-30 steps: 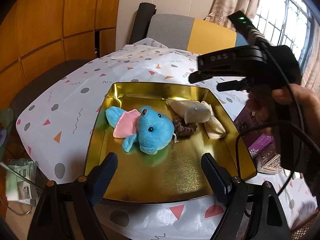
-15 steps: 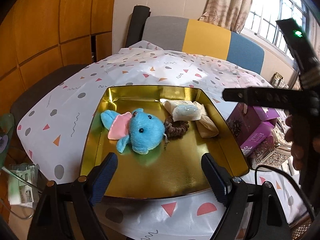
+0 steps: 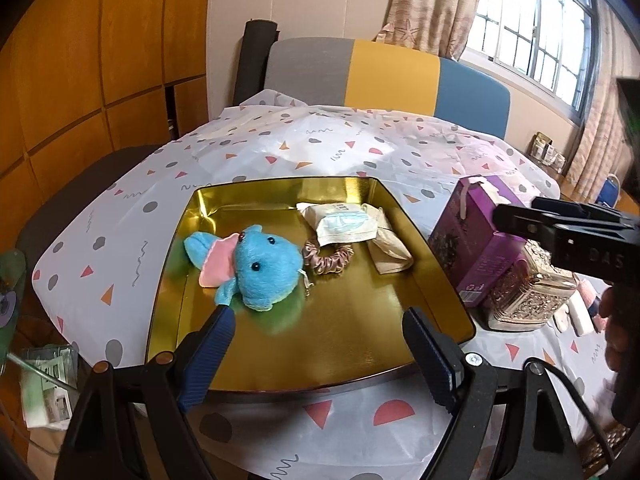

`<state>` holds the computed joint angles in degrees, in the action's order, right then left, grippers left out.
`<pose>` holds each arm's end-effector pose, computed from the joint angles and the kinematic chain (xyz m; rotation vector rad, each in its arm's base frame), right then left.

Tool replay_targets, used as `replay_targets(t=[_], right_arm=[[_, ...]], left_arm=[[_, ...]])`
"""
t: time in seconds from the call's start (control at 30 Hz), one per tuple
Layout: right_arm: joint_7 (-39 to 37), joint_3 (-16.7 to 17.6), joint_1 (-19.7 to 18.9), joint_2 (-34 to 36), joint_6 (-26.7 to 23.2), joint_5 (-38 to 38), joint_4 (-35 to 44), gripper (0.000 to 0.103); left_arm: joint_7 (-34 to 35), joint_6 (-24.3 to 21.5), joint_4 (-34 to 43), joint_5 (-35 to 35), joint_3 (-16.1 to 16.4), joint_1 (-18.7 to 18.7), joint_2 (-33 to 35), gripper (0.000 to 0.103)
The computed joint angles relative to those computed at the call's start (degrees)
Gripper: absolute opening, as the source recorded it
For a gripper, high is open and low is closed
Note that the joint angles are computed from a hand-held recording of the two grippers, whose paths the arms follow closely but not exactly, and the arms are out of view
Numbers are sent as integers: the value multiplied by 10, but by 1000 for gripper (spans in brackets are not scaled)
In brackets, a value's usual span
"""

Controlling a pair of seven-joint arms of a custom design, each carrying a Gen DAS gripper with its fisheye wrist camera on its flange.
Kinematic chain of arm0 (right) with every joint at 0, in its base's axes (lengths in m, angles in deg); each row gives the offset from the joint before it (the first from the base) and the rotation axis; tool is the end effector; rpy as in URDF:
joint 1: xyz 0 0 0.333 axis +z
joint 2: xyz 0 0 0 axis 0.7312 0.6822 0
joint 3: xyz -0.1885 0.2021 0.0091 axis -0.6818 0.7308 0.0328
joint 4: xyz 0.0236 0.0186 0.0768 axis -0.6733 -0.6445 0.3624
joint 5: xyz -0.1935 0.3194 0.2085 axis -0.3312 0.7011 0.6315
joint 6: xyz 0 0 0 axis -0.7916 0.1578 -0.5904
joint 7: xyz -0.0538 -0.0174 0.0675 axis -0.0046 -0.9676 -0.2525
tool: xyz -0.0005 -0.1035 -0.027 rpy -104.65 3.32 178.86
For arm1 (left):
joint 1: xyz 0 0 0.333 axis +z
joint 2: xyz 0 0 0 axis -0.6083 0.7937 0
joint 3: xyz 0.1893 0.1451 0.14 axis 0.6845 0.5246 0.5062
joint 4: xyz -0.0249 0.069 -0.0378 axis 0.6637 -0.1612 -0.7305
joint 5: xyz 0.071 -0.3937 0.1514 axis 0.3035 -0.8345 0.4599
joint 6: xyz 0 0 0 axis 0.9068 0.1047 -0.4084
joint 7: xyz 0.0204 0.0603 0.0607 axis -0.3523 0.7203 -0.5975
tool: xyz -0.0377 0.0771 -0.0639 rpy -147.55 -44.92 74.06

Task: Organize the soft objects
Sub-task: 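Withdraw the right gripper from the tray toward the gray knit glove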

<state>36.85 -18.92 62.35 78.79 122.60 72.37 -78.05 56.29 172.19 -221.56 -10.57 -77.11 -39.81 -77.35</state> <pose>0.5684 0.1861 0.5479 -1.9801 1.4152 -0.6741 0.5045 -0.2254 0.5059 -1.7326 1.7746 -0.8912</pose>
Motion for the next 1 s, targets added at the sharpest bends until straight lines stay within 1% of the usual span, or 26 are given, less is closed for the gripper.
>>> replay_targets(t=[0.17,0.43,0.57,0.67,0.77,0.83,0.93,0.97,1.0], right_arm=[[30,-8,-20,-44,8,-19,-47,76],[107,-23,-69,-96,15,-53,-101,76],[153,-26,-104,-122,20,-84,-124,76],[201,-27,-141,-145,20,-110,-143,76],[270,-22,-187,-160,2,-143,-156,76],[314,-29,-212,-164,-10,-152,-165,76],[347,-50,-226,-159,-25,-143,-167,76],[348,-59,-225,-156,-30,-135,-167,76],[333,-75,-215,-154,-28,-115,-169,76]], left_arm=[[16,-2,5,-7,2,-11,5,86],[35,-11,20,-9,2,-27,19,86],[69,-4,33,-28,11,-48,31,86],[93,1,43,-42,12,-60,42,86],[130,1,58,-66,17,-80,57,86],[144,-2,65,-69,16,-87,65,86],[174,-9,79,-84,18,-102,79,86],[182,-12,83,-89,18,-107,83,86],[185,-13,85,-90,18,-109,85,86]])
